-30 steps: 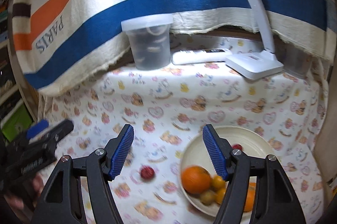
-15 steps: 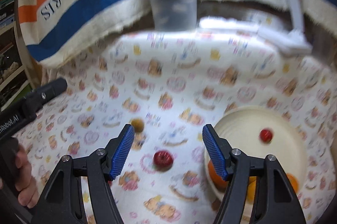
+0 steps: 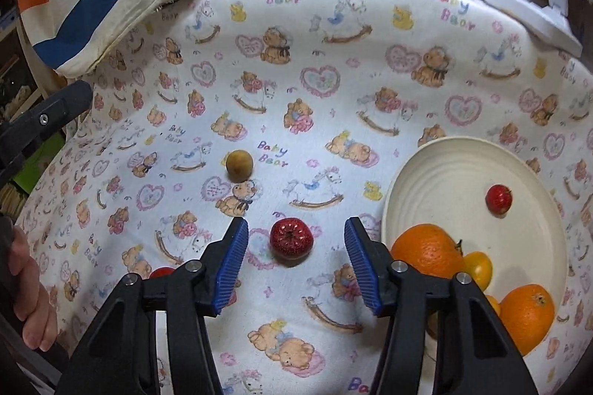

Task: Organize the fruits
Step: 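Reach right tool to the red pomegranate-like fruit and close on it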

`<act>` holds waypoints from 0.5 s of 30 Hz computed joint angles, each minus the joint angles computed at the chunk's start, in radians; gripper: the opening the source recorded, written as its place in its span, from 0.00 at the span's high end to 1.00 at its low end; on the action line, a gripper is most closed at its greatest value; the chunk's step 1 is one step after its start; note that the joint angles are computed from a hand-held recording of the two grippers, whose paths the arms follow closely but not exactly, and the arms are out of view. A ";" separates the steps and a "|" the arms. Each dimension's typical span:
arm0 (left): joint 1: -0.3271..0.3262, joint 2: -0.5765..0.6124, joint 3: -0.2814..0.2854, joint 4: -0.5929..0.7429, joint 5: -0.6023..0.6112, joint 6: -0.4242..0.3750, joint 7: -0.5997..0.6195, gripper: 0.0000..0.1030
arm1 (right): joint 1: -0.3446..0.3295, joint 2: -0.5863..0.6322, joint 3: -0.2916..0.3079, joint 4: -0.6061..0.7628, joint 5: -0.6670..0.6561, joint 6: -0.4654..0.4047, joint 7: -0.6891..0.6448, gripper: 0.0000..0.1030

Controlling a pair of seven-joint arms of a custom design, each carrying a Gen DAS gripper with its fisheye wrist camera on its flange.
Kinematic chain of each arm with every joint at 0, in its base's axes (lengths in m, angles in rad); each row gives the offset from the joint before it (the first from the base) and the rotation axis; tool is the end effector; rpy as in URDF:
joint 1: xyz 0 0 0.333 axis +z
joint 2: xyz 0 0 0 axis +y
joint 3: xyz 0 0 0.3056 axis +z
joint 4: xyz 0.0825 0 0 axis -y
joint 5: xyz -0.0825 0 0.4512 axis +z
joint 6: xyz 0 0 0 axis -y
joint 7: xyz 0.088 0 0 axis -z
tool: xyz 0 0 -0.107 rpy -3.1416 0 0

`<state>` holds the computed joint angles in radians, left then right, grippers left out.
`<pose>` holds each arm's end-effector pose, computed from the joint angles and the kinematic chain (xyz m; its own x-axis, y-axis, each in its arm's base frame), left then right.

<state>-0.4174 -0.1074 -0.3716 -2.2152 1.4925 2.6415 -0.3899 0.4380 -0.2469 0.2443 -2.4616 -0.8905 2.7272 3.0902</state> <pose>0.4015 -0.4438 0.4125 -0.1262 -0.9849 0.1184 -0.4803 -0.0438 -0.8760 0.3992 0.3604 0.3778 -0.0325 -0.9899 -0.1378 -0.7400 0.1165 -0.6625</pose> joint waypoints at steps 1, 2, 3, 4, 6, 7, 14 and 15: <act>-0.001 0.001 -0.001 0.001 -0.003 -0.004 0.004 0.06 | -0.002 0.003 0.000 0.000 -0.005 0.005 0.003 0.50; -0.003 0.002 -0.003 0.003 -0.005 -0.009 0.009 0.06 | -0.004 0.006 0.002 0.000 -0.012 0.003 0.012 0.51; -0.004 0.002 -0.004 0.004 -0.003 -0.012 0.011 0.06 | -0.004 0.008 0.001 0.001 -0.012 0.002 0.012 0.53; -0.005 0.000 -0.004 0.003 0.002 -0.009 0.007 0.06 | -0.003 0.010 -0.001 0.001 -0.011 0.006 0.010 0.54; -0.005 -0.003 -0.002 0.002 0.013 0.007 -0.008 0.06 | -0.002 0.011 -0.010 -0.006 -0.001 0.032 0.002 0.59; -0.004 -0.006 -0.002 0.000 0.019 0.016 -0.016 0.06 | -0.001 0.014 -0.012 -0.005 0.007 0.038 -0.007 0.60; -0.005 -0.010 -0.007 0.000 0.029 0.013 -0.019 0.06 | 0.004 0.045 -0.021 0.009 0.046 0.066 -0.053 0.69; -0.005 -0.010 -0.007 0.000 0.029 0.013 -0.018 0.06 | 0.005 0.049 -0.020 0.013 0.051 0.057 -0.057 0.70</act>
<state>-0.4225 -0.1173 -0.3786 -2.2152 1.5218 2.6549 -0.4080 0.4432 -0.1982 0.2240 -2.4487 -0.8394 2.7843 3.0331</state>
